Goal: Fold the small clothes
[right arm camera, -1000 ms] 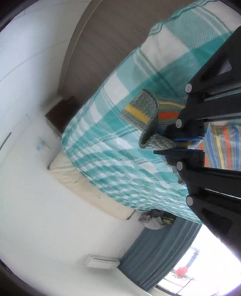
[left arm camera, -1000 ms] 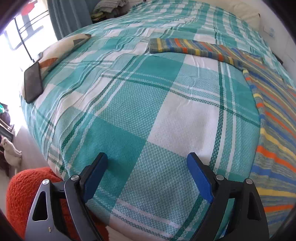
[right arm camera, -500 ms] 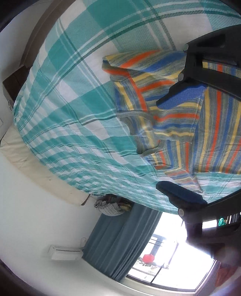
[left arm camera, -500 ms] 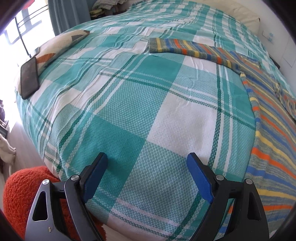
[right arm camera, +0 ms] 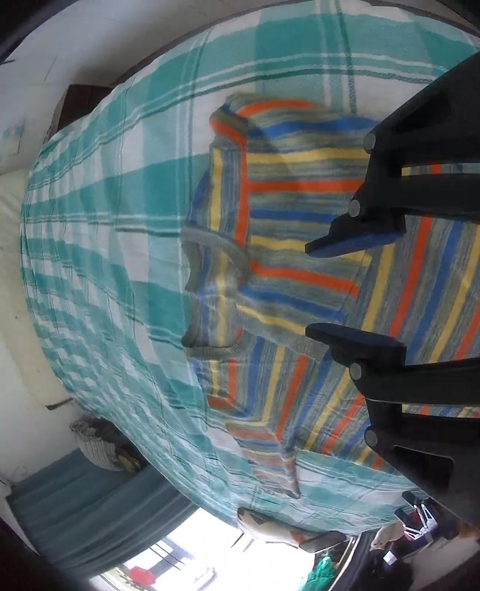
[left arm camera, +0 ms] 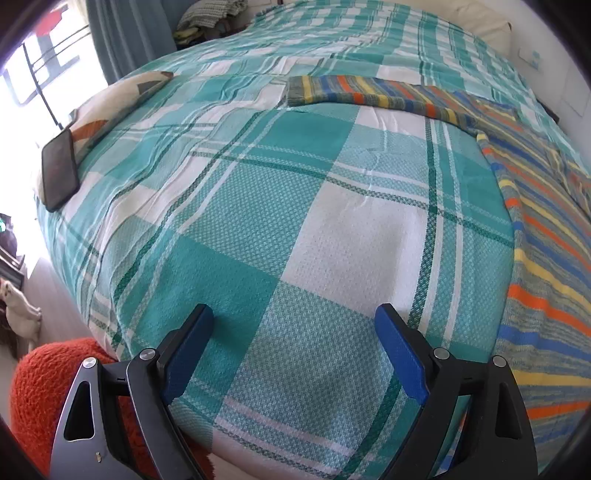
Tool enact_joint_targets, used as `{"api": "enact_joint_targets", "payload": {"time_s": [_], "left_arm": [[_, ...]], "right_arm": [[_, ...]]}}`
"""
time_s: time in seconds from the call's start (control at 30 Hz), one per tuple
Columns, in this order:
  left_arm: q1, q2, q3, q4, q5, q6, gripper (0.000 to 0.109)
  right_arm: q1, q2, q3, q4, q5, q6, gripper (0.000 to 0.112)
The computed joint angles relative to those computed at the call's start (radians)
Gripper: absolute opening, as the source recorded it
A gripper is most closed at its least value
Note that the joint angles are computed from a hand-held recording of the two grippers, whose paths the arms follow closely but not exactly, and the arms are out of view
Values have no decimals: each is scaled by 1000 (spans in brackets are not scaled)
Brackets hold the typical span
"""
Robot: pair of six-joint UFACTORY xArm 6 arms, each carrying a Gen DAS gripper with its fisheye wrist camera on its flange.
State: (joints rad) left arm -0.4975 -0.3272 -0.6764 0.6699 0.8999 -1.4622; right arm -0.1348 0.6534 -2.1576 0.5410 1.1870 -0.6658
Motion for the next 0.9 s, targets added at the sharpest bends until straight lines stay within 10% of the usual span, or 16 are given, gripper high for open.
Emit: {"api": "enact_joint_targets", "payload": {"time_s": [0.3, 0.37, 0.5, 0.57, 0.63, 0.83, 0.9], "left_arm": [[26, -14, 19, -25, -38, 23, 93], [33, -19, 24, -33, -49, 25, 93], [39, -12, 21, -40, -57, 26, 94], [34, -9, 18, -33, -50, 21, 94], [30, -13, 20, -30, -47, 19, 94], [19, -3, 11, -19, -28, 12, 94], [14, 1, 9, -14, -20, 11, 96]], "right_arm": [[206, 77, 95, -324, -252, 198, 35], [204, 44, 161, -328, -319, 235, 4], [182, -51, 254, -74, -262, -23, 8], [168, -30, 206, -87, -149, -42, 47], [132, -44, 209, -19, -121, -79, 61], [-60, 66, 21, 37, -51, 113, 66], [-114, 144, -66, -133, -24, 260, 33]]}}
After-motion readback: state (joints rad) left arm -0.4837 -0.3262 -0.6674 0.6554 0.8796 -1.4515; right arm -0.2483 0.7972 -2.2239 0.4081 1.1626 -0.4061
